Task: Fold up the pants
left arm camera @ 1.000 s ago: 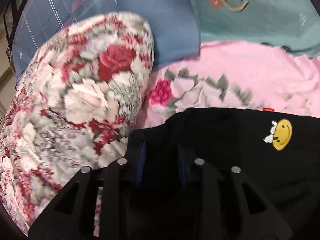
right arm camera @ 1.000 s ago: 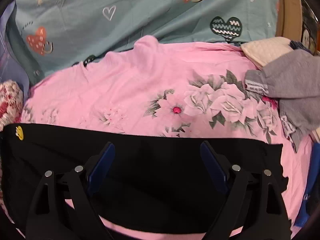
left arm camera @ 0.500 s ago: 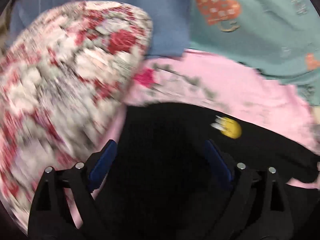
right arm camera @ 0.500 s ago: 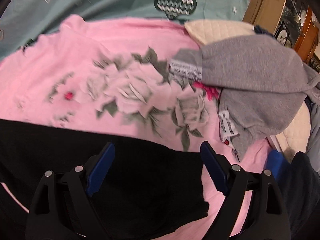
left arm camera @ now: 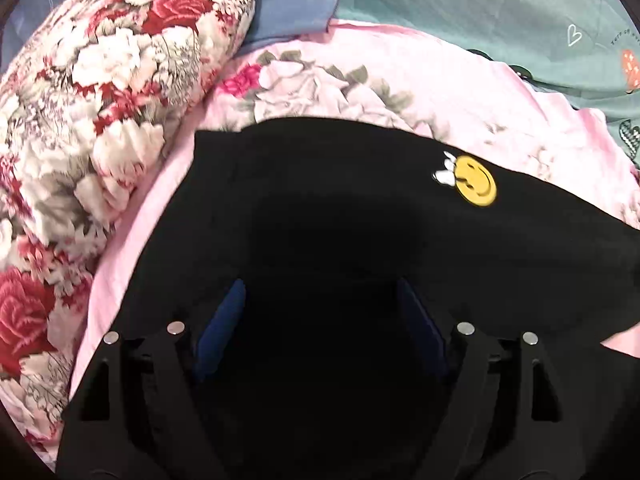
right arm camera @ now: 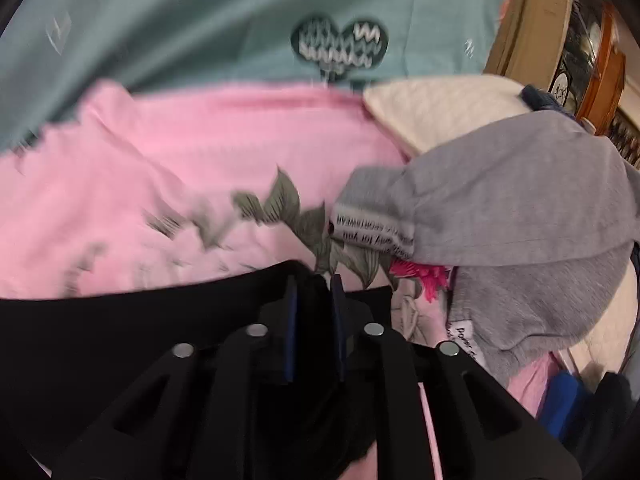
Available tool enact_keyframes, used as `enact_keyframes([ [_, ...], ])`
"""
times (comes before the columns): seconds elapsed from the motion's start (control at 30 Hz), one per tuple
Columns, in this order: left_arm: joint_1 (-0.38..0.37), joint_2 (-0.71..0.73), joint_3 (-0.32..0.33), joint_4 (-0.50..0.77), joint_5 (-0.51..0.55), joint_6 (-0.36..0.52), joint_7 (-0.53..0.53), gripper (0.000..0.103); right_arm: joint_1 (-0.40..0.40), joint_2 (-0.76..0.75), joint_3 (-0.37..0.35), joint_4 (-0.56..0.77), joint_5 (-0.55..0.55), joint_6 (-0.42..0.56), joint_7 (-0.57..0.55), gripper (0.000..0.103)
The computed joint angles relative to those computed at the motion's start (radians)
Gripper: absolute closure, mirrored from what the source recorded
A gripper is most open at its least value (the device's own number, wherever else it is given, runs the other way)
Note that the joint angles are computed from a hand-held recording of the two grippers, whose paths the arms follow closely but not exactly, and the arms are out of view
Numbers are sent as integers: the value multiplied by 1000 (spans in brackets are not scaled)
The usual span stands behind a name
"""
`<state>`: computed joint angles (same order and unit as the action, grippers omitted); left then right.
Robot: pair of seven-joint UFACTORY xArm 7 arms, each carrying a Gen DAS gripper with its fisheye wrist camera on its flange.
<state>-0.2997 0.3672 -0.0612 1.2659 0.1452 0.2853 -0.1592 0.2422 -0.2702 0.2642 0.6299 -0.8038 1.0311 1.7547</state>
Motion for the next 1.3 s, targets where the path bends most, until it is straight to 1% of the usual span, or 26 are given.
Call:
enact_keyframes([
  [0.07,-17,-4,23,4,22,12,-30,23,-60,98,90,55,-56,133,5,32],
  [0.1,-1,-14,8,-2,4,18,-18,23,-56,130,112,84,-62,213,1,30],
  [0.13,29,-21,-23,-3,-32,20,19,23,-18,134,91,96,-28,252,8,30],
  [0.2,69,-59,-58,-42,-84,-8,86,19,127,61,-27,53,15,249,78,30],
  [0.23,64,-89,-43,-73,-72,-33,89,15,199,1,-42,18,0,260,158,30],
  [0.27,72,-110,-43,-98,-81,-53,100,14,241,-58,-15,-16,-17,256,222,30],
  [0.33,92,-146,-43,-136,-115,-53,112,13,319,-133,-43,-66,-14,126,243,30],
  [0.37,95,-156,-36,-144,-121,-37,104,13,398,-143,-116,-88,-30,43,236,30],
  [0.43,119,-185,-44,-181,-169,-26,124,14,441,-69,-150,-58,5,2,125,30],
  [0.47,119,-202,-36,-203,-165,-29,118,14,427,-4,-136,-22,53,44,54,30],
  [0.5,109,-213,-15,-220,-127,-33,87,13,390,54,-90,22,99,128,24,25],
  [0.53,99,-236,8,-247,-78,-34,42,13,312,75,-13,51,133,233,37,24],
  [0.57,104,-253,12,-268,-65,-33,31,13,251,75,52,61,193,338,91,24],
  [0.6,113,-274,13,-292,-60,-30,32,13,232,55,81,60,230,401,159,24],
  [0.63,126,-297,11,-318,-71,-28,46,13,255,24,105,61,225,422,263,24],
  [0.67,140,-318,7,-343,-100,-26,72,12,320,-7,93,51,193,401,361,24],
  [0.73,165,-357,7,-389,-174,-12,138,12,457,-84,36,-5,156,266,477,23],
  [0.83,185,-414,23,-452,-303,11,243,12,506,-52,109,35,156,176,529,21],
  [0.87,187,-427,29,-466,-329,18,269,12,486,-51,177,38,162,161,548,21],
  [0.93,195,-448,37,-488,-343,32,293,12,479,-2,248,77,164,159,568,21],
  [1.0,197,-447,43,-487,-355,66,326,12,591,101,188,155,169,214,615,21],
  [1.07,199,-433,43,-478,-369,81,335,12,623,148,190,183,207,226,688,21],
  [1.13,198,-409,48,-453,-448,116,373,13,655,176,181,192,216,226,766,21],
  [1.2,204,-374,45,-419,-512,148,394,20,678,194,168,188,223,200,814,21],
  [1.23,209,-348,41,-392,-502,171,374,34,697,197,154,184,226,193,824,21],
  [1.3,211,-321,28,-363,-458,173,334,47,723,213,141,203,239,228,828,21],
])
